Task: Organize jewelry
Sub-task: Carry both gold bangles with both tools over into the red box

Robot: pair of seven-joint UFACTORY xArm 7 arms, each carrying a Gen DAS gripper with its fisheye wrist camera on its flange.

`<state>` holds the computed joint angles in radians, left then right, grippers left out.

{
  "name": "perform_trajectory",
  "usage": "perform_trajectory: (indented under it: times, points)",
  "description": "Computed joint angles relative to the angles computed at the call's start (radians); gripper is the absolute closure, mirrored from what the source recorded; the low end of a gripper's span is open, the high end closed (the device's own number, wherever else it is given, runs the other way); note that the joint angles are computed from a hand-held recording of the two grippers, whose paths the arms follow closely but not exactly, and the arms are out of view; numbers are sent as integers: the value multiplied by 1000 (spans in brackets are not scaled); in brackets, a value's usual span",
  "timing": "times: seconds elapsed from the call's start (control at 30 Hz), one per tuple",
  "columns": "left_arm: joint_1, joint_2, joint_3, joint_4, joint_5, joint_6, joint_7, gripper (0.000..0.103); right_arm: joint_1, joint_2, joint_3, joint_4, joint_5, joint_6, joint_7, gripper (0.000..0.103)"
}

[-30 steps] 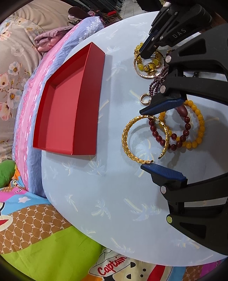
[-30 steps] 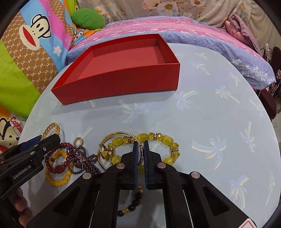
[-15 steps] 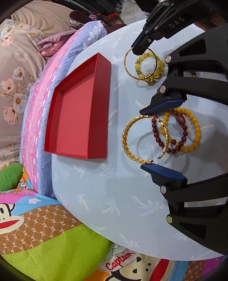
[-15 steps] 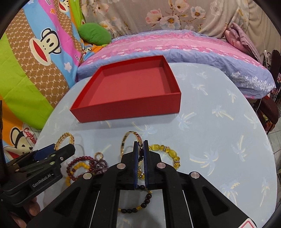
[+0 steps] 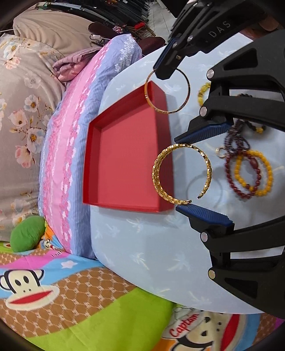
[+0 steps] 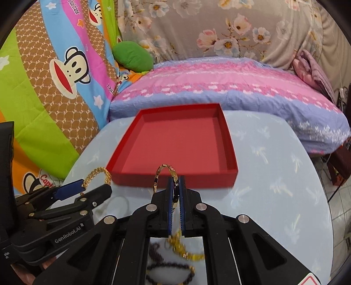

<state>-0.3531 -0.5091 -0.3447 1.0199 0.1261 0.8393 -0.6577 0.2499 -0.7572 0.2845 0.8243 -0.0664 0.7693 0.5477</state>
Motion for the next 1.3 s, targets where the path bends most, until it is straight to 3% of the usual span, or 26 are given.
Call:
perform_trajectory:
  times: [0.4, 0.77, 1.0, 1.3]
  points:
    - [4, 417, 72, 363, 92, -39, 134, 50, -47, 418, -82, 307, -30, -91, -111, 98]
    - [-77, 748, 178, 692, 103, 53, 220, 50, -27, 764, -161, 579, 60, -4, -190, 98]
    - [-90, 820, 209, 757, 52, 84, 239, 50, -25, 825, -180, 611, 38, 24, -168, 98]
    - [-106, 841, 229, 770, 72, 98, 232, 49, -34, 834, -189, 596, 34, 35, -136, 96]
